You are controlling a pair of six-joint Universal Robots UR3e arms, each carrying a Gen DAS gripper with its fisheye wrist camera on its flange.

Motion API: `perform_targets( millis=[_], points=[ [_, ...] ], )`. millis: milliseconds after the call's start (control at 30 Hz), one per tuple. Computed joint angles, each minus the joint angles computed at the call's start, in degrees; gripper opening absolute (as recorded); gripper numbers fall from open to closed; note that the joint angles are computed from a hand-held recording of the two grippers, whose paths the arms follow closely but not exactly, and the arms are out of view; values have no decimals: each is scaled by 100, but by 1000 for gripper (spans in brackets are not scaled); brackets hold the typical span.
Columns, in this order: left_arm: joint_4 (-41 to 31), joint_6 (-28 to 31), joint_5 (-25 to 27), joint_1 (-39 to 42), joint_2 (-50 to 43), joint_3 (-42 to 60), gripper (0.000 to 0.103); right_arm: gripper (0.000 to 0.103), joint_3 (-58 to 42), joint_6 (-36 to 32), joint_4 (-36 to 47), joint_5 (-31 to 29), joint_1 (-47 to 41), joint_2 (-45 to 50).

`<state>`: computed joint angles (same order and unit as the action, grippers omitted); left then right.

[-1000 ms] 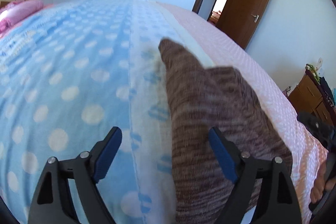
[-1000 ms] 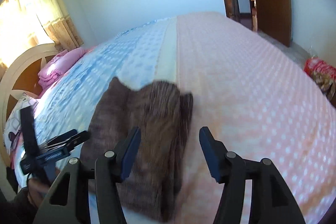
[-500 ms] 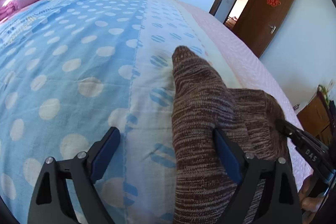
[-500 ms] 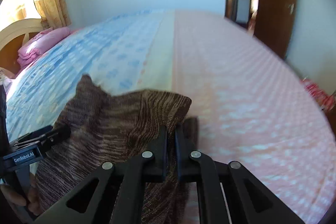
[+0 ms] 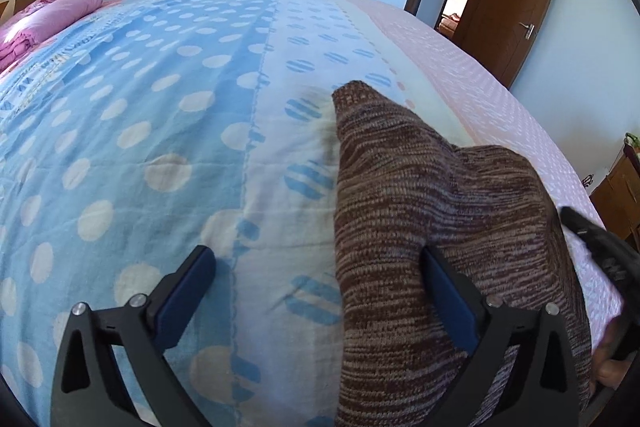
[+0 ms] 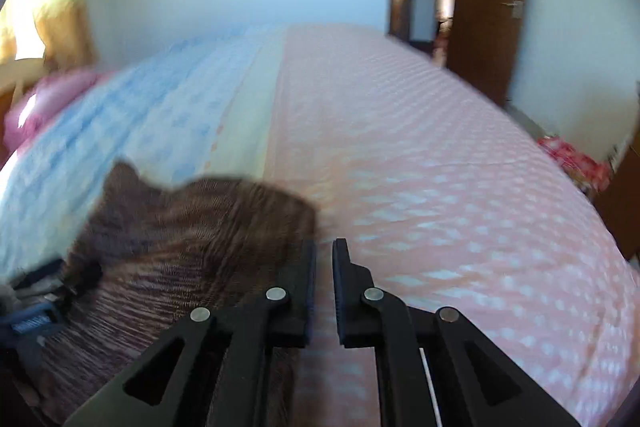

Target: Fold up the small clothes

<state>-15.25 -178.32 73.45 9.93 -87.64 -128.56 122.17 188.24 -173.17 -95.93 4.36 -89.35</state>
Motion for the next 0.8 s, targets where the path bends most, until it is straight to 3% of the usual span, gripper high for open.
perform_targets(
  millis=[100,267,333,500,600,700,800],
  points=[
    [54,-30,191,-123,-57,47,103,6,351,-171,492,73,324,-814],
    [71,-56,407,-261,-140,128,103,6,1016,-223,876,385,698,-1199],
    [89,-77,519,-334,-159,150,103,7,1459,-236,67,70,845,-964],
    [148,-63,643,-394,-185,156,103,10,1430,-216,-515,-426,1196,-517],
    [105,-56,652,-374,-60,84,103,12,1334,-198,-502,-595,1307,-475],
    [-204,125,737,-376,436,-113,103,25,1486,108,-399,-724,1317,-816],
    [-356,402,876,-380,1255,-574,103,25,1821,561,-568,-616,1328,-1264]
  ],
)
